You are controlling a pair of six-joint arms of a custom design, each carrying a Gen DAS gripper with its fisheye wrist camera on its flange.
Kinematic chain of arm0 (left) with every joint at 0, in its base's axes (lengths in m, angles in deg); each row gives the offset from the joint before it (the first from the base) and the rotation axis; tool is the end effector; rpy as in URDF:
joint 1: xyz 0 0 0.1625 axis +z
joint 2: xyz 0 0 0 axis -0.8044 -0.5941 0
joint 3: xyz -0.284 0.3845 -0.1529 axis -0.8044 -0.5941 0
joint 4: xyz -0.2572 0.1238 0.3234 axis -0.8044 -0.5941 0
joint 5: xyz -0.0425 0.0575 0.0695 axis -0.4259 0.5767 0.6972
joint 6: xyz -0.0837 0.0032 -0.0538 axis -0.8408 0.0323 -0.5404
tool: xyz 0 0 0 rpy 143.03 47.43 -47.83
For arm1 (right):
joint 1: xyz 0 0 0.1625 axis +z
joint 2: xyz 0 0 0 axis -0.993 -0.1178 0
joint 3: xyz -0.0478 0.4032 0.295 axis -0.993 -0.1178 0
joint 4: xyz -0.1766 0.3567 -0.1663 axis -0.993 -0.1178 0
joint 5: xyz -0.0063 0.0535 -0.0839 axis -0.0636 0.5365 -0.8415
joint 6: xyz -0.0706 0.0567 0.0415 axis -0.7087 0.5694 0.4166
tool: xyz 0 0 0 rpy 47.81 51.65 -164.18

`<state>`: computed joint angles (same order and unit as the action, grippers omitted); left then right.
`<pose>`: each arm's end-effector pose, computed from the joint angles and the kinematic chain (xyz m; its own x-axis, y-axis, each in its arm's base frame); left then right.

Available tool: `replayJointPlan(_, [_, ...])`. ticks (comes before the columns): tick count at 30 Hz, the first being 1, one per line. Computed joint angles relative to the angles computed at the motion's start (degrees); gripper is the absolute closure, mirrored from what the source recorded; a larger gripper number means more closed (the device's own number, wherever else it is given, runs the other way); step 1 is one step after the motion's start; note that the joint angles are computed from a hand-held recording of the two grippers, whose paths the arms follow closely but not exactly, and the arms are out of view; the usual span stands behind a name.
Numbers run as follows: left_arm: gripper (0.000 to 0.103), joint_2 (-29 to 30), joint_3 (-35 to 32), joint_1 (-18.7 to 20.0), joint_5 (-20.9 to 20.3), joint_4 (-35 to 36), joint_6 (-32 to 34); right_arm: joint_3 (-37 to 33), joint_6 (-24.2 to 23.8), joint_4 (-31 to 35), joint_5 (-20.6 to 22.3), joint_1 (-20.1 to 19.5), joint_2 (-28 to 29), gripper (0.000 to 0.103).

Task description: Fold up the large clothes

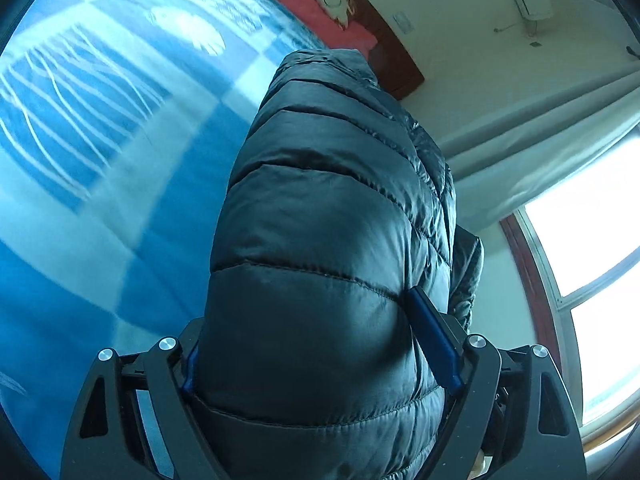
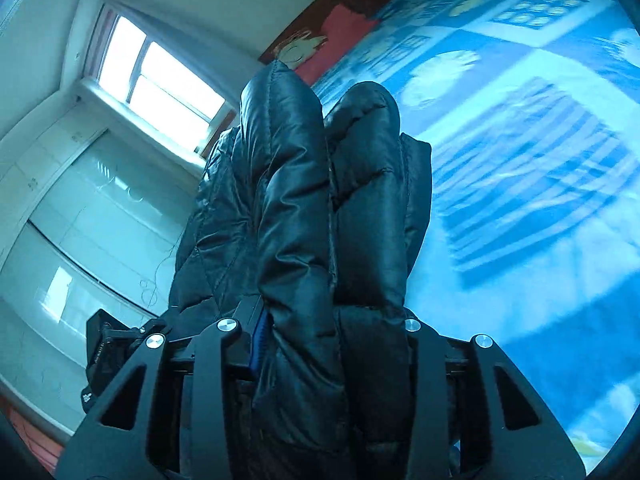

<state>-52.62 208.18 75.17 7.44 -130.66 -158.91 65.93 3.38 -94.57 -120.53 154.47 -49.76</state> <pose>-0.3246 -0.3524 0.0214 -0.9740 -0.1900 0.1234 -0.2147 0.5998 -0.7708 0.0047 -0.5061 0.3474 -0.9385 -0.3396 -0.0623 -0.2711 0.8365 -0.4761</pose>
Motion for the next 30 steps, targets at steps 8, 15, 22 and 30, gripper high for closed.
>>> replayJointPlan(8, [0.021,-5.41,3.85,2.37,3.79,1.39,1.19,-1.54,4.55,-5.15,-1.13,6.86,8.14,0.066])
replayJointPlan(15, [0.021,-5.38,4.6,6.1,2.3,-1.31,2.84,-2.35,5.59,-7.22,-2.04,7.63,11.71,0.066])
replayJointPlan(22, [0.02,-4.51,5.52,6.97,2.59,-2.28,3.05,-1.76,6.07,-9.1,-3.82,7.14,12.67,0.062])
replayJointPlan(30, [0.02,-5.11,5.47,6.91,2.58,-0.87,2.38,-1.91,7.15,-9.64,-4.81,7.33,13.04,0.057])
